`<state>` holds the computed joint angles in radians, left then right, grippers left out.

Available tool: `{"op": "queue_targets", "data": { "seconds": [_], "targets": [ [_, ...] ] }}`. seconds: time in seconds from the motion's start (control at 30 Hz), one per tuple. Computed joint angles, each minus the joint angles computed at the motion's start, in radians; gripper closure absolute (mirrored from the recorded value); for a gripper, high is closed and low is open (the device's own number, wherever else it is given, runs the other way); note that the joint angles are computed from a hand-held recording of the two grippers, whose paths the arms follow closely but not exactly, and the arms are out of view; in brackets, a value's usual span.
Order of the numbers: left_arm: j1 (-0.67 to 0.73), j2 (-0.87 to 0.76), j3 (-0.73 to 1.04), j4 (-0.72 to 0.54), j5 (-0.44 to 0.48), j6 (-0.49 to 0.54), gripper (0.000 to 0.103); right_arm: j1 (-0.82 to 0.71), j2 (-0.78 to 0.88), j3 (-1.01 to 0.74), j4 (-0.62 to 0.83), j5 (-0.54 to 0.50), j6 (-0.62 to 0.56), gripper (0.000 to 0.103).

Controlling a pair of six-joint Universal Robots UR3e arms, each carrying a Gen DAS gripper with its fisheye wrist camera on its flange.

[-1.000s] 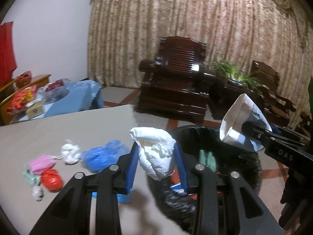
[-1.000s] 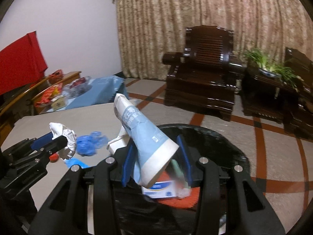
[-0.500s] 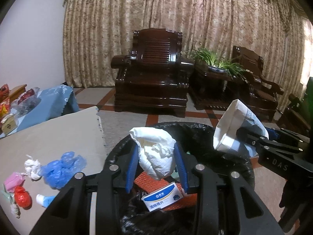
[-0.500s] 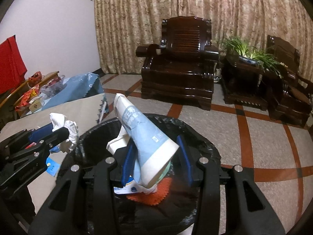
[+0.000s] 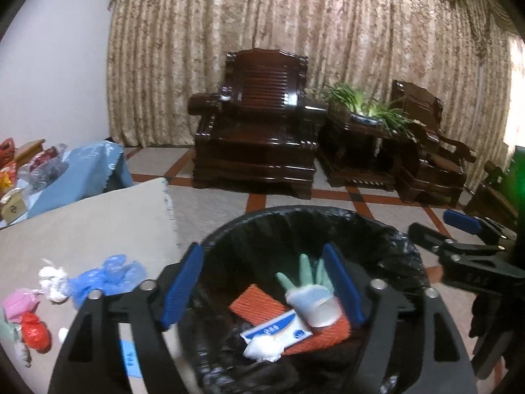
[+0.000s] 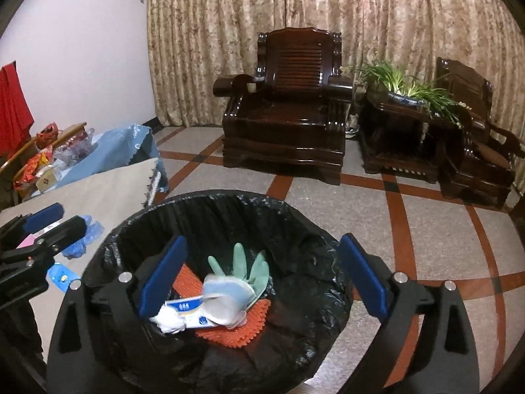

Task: Collect trash
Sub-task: 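Return both tools to the table above the remaining trash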

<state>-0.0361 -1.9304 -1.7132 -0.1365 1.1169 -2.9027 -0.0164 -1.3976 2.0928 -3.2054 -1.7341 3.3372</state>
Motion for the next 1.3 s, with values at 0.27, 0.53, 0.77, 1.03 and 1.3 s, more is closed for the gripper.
{"op": "queue_targets", "data": {
  "seconds": [0.27,0.53,0.77,1.03,1.3],
  "targets": [
    [0.177,0.159,-0.184,0.044,-0.051,0.010,0.008,0.067,-0.009,-0.052,0.034,0.004,0.046,0.005],
    [0.403,0.321,-0.370,0.036,-0.105,0.079,0.006,0.225,0.115,-0.240,0.094,-0.012,0.072,0.005],
    [0.615,0.393,-0.463,0.021,-0.150,0.166,0.006,0.352,0.280,-0.487,0.165,-0.021,0.059,0.005],
    [0.790,0.358,-0.486,0.046,-0.166,0.240,0.007,0.464,0.485,-0.813,0.267,-0.011,0.025,0.005],
    [0.849,0.231,-0.445,0.090,-0.116,0.254,0.008,0.524,0.724,-1.201,0.417,0.022,0.010,0.005]
  ]
}}
